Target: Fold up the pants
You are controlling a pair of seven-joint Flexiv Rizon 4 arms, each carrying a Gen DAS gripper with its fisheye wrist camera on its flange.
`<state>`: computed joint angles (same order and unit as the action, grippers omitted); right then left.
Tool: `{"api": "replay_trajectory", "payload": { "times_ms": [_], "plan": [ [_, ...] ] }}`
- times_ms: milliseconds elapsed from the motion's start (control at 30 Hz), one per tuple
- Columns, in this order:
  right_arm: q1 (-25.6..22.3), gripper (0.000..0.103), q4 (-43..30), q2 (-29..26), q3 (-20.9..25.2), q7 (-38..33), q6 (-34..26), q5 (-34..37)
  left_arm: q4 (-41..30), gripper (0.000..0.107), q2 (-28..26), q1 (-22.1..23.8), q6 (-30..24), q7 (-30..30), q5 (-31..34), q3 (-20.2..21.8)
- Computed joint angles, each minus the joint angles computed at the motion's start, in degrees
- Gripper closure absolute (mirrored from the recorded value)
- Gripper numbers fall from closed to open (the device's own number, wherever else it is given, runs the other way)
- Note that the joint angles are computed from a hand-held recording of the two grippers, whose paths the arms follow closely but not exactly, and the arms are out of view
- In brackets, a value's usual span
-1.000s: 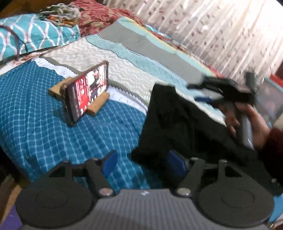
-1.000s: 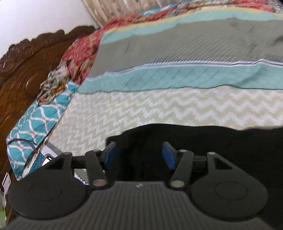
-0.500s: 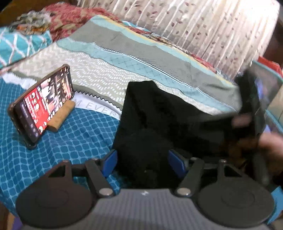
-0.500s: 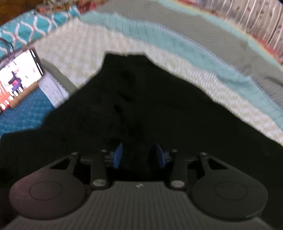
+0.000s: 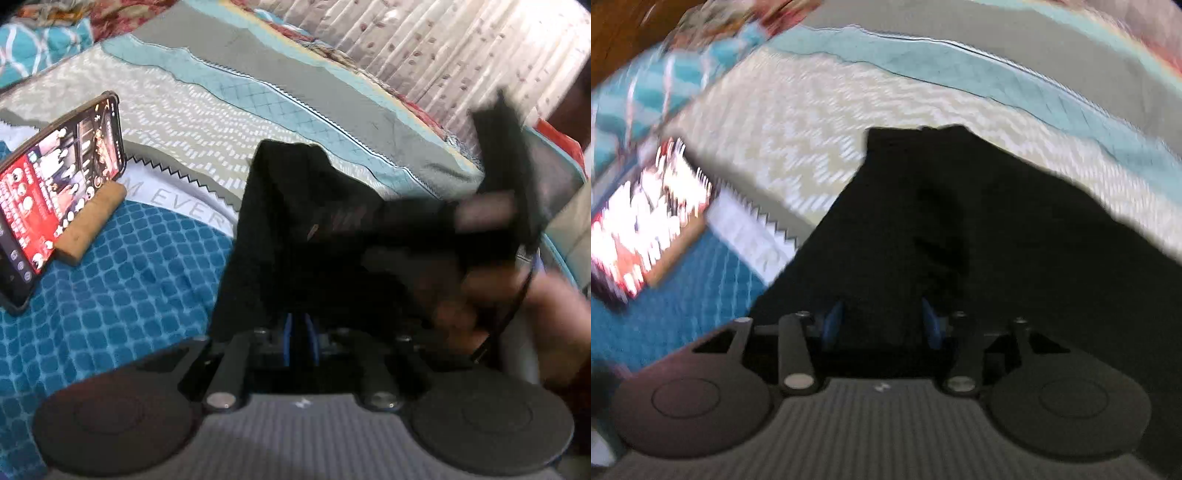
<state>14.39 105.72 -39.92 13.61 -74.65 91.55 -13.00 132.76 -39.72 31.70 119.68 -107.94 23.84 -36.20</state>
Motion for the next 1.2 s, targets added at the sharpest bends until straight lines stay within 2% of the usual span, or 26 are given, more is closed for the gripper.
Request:
{"api": "replay_trajectory", "payload": {
  "times_ms": [33, 100, 167, 200, 233, 267, 300, 333, 367, 400, 433, 500, 567, 600, 633, 667, 833, 933, 1000, 1033, 1067, 1100, 1167, 1200],
  "plan": [
    [-3.8, 0.079, -0.4, -0.3, 4.7, -1.1, 0.8, 0.6, 1.3, 0.098, 0.9, -0.8, 2.7, 0.0, 0.2, 1.4],
    [-11.8, 0.079, -0.8, -2.6, 14.0, -0.2, 4.9, -3.1, 4.6, 0.098, 3.1, -2.3, 8.8, -1.3, 1.0, 4.8],
    [-16.7, 0.079, -3.1, -6.0, 21.6, -2.8, 5.3, -2.3, 7.7, 0.098, 5.5, -3.7, 12.6, -3.4, 0.5, 8.4],
    [-16.8, 0.077, -4.6, -7.3, 22.7, -2.8, 4.4, -2.2, 8.8, 0.098, 6.8, -4.6, 12.9, -4.5, -0.3, 10.2],
    [-15.3, 0.076, -6.2, -8.2, 22.0, -2.9, 3.3, -1.2, 9.4, 0.098, 8.4, -6.5, 12.1, -5.9, -1.1, 13.1],
    [-12.2, 0.066, -7.6, -8.8, 19.4, -3.4, 2.5, 0.8, 10.5, 0.096, 10.1, -8.2, 9.7, -5.5, -4.4, 14.8],
    [-9.3, 0.051, -7.7, -8.5, 15.8, -3.1, 1.7, 1.4, 11.4, 0.094, 11.7, -8.5, 6.3, -5.0, -7.5, 14.6],
    [-7.2, 0.052, -7.8, -8.5, 13.1, -2.2, 0.3, 0.2, 11.6, 0.094, 12.5, -7.1, 3.3, -6.8, -6.9, 13.9],
    [-6.7, 0.053, -6.8, -8.4, 12.2, -2.4, 2.2, 0.0, 11.3, 0.093, 12.1, -4.2, 3.1, -10.1, -2.5, 12.5],
    [-7.6, 0.051, -5.8, -8.0, 13.2, -2.4, 3.8, 0.9, 11.7, 0.088, 12.4, -2.8, 4.5, -12.3, -0.6, 12.1],
    [-9.8, 0.049, -5.6, -7.8, 16.0, -3.1, 3.5, 2.2, 12.3, 0.084, 12.7, -3.1, 6.1, -12.3, -1.3, 12.4],
    [-16.9, 0.045, -4.0, -7.5, 24.0, -9.9, 3.7, 6.8, 11.8, 0.073, 14.5, -5.5, 7.5, -13.4, -1.4, 14.6],
    [-23.5, 0.045, 1.2, -5.6, 27.1, -9.2, 7.8, 3.4, 9.0, 0.071, 15.1, -5.7, 6.4, -14.0, 0.7, 14.0],
    [-25.4, 0.045, 3.6, -4.2, 27.1, -8.9, 9.9, 3.2, 7.2, 0.064, 15.0, -5.7, 5.2, -14.1, 1.7, 13.2],
    [-26.6, 0.045, 5.1, -3.3, 26.4, -8.2, 11.7, 3.2, 5.5, 0.061, 15.3, -6.0, 3.6, -14.0, 2.2, 12.3],
    [-28.2, 0.045, 7.7, -2.3, 24.6, -4.2, 14.3, -0.1, 3.3, 0.059, 15.3, -6.3, 1.6, -13.6, 2.6, 11.1],
    [-32.9, 0.046, 16.8, 5.8, 13.6, 0.8, 21.5, 4.0, -6.7, 0.053, 11.8, -7.5, -6.9, -7.4, 1.5, 4.4],
    [-28.7, 0.046, 18.9, 10.8, -0.4, 1.3, 22.5, 10.4, -12.8, 0.051, 10.0, -12.7, -12.8, -2.0, -2.0, 6.4],
    [-24.6, 0.046, 16.9, 12.4, -9.7, -3.6, 21.1, 20.1, -18.3, 0.046, 8.5, -17.8, -17.9, 1.4, -4.8, 10.2],
    [-23.8, 0.046, 15.6, 12.1, -13.6, -3.8, 21.4, 23.5, -20.8, 0.045, 7.5, -19.6, -20.1, 2.5, -6.3, 11.7],
    [-24.6, 0.044, 14.8, 11.4, -15.9, -0.2, 22.4, 23.7, -23.6, 0.043, 6.3, -21.6, -22.7, 3.2, -8.1, 13.3],
    [-27.0, 0.044, 14.7, 10.8, -17.0, 7.1, 22.6, 20.5, -25.9, 0.042, 5.4, -23.5, -24.8, 3.3, -9.9, 15.1],
    [-35.0, 0.044, 15.6, 9.2, -16.1, 25.7, 24.6, 8.0, -30.0, 0.04, 3.2, -26.7, -28.2, 2.7, -13.6, 18.0],
    [-39.0, 0.044, 16.2, 7.6, -16.2, 35.1, 27.6, -1.1, -31.4, 0.04, 2.1, -27.8, -29.1, 2.3, -15.3, 18.9]
  ]
}}
